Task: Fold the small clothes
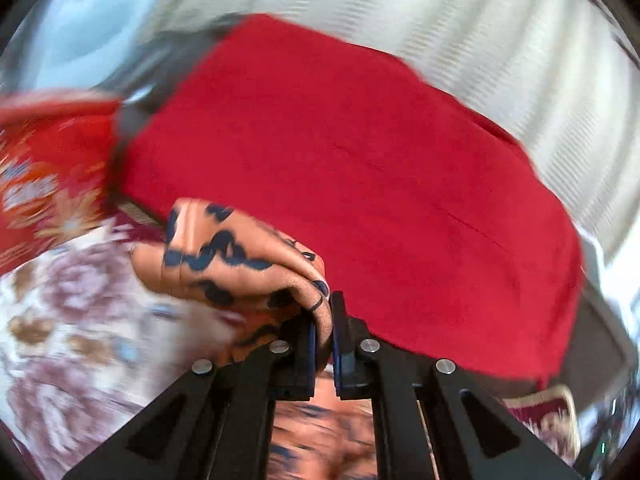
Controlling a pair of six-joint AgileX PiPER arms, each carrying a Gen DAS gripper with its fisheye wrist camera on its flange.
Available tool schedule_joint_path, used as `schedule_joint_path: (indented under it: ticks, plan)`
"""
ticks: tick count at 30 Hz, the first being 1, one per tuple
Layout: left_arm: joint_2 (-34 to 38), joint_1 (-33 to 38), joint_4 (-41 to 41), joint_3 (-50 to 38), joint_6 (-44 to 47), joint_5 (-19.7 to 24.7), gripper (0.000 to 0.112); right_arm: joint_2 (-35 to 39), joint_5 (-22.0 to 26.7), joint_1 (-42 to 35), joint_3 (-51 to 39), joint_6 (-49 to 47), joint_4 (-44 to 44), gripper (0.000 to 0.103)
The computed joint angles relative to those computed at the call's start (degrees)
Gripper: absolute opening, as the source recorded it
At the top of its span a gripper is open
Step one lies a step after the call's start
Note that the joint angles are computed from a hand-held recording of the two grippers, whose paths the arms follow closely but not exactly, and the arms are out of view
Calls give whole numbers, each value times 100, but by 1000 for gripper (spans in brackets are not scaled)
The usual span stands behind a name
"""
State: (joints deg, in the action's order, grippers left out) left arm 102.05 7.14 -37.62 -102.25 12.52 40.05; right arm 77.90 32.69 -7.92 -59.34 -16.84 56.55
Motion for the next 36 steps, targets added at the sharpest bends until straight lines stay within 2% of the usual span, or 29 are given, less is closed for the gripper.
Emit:
schedule_joint_path:
  ticks: [5,8,12,14,15,16,17,19,20,22,24,26,32,33,34,36]
  plan:
    - [-258,-1510,593,174,-162,-125,6,-419,354,-760,385,-512,432,54]
    - [-26,-2423,974,154,-318,-28,7,-567,680,-1296,503,-766,635,54]
    - [435,-3158,1296,-95,-130,931,13,-471,1160,-1751,402,-891,797,57]
    - [192,-3096,1116,222,147,880,20,-372,1403,-1894,368,-982,1039,69]
    - [8,-3090,1033,303,225,851,25,-324,1440,-1850,315,-964,1089,72]
    - [-206,-2922,749,476,532,704,41,-289,1451,-1783,265,-956,1113,72]
    - [-354,-2701,391,629,923,578,61,-232,1423,-1691,196,-958,1113,72]
    - [-754,-2219,-508,1029,1780,162,77,-105,1440,-1482,71,-948,1107,72]
    - [-891,-1983,-853,1164,2115,51,78,-50,1453,-1395,59,-988,1181,72]
    - [-915,-1631,-855,1079,2173,84,78,106,1564,-1191,-21,-1133,1455,72]
    - [-780,-1461,60,886,1427,44,78,176,1468,-902,-85,-1187,1598,72]
    - [-581,-1359,972,691,491,168,78,124,955,-355,-334,-890,1011,72]
    - [367,-1404,3384,129,-1627,1347,77,424,186,1421,-1636,1094,-2422,72]
    - [509,-1383,3488,132,-1663,1561,77,514,143,1647,-1837,1402,-2995,72]
    - [552,-1367,3403,291,-1616,1561,77,678,220,1866,-2127,1758,-3568,72]
    - [467,-1316,3334,554,-1555,1411,77,1192,784,2280,-2936,2697,-4713,72]
